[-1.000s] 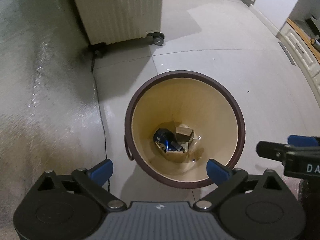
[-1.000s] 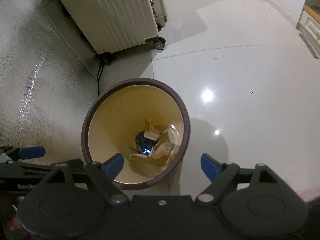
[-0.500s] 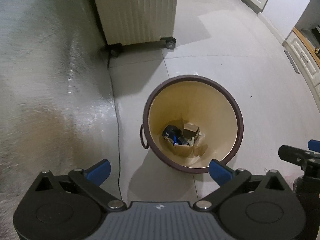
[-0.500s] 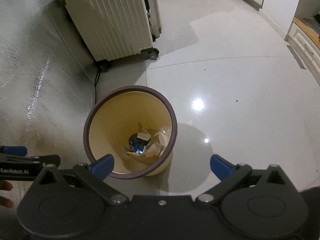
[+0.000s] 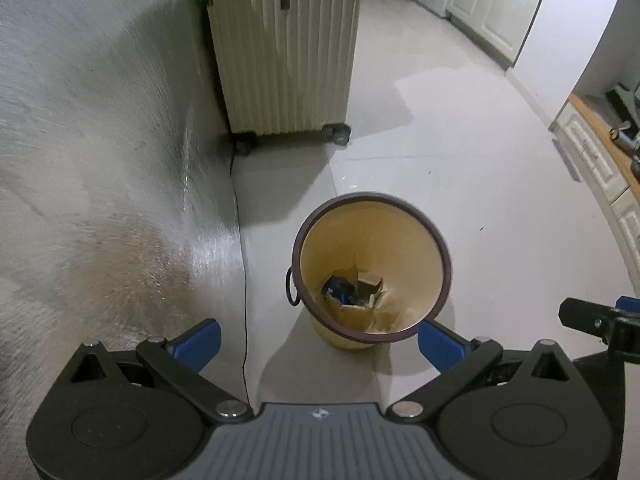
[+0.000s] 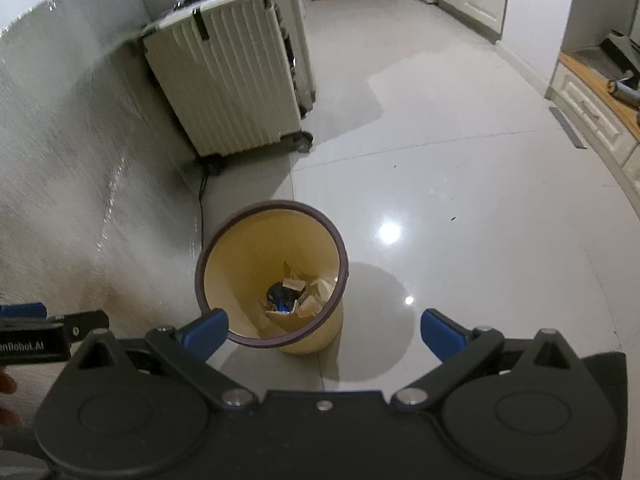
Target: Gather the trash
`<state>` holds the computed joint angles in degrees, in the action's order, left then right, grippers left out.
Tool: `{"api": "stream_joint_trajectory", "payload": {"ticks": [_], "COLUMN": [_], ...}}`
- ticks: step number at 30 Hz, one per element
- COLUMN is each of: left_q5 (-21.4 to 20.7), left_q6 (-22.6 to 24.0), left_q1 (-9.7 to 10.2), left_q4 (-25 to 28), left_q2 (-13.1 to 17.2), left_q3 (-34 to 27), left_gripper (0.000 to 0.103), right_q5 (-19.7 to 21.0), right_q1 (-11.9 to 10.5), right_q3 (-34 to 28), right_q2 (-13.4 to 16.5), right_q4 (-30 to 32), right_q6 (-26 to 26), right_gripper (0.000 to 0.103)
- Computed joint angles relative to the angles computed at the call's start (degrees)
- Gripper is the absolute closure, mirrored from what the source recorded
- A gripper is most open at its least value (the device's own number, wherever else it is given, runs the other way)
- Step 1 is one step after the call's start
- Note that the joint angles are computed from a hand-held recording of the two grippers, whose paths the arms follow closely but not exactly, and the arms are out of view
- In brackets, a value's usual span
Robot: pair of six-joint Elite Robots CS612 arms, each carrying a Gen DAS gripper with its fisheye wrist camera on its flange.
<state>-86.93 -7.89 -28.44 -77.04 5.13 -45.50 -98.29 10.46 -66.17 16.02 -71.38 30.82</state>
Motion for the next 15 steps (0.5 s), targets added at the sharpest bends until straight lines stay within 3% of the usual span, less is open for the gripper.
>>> {"api": "stream_joint_trajectory", "payload": {"ticks": [6,15], "left_q5": [-0.4,2.6], "left_q6": [-1.3,0.6], "left_q1": [-0.33,-1.08], "left_q4": [0.5,-0.5], "left_q2": [0.9,1.6], "left_q3": [-5.4,-12.9], "left_gripper": [0.0,0.0], "right_q5": [-3.0,-7.1], "right_q1": [0.9,2.3], "right_q3": [-3.3,-6.5], "right_q2": [-0.2,-2.0], "right_q4": [1.4,1.8], "right_q6": [0.5,-0.9], "right_gripper": [0.0,0.0]}}
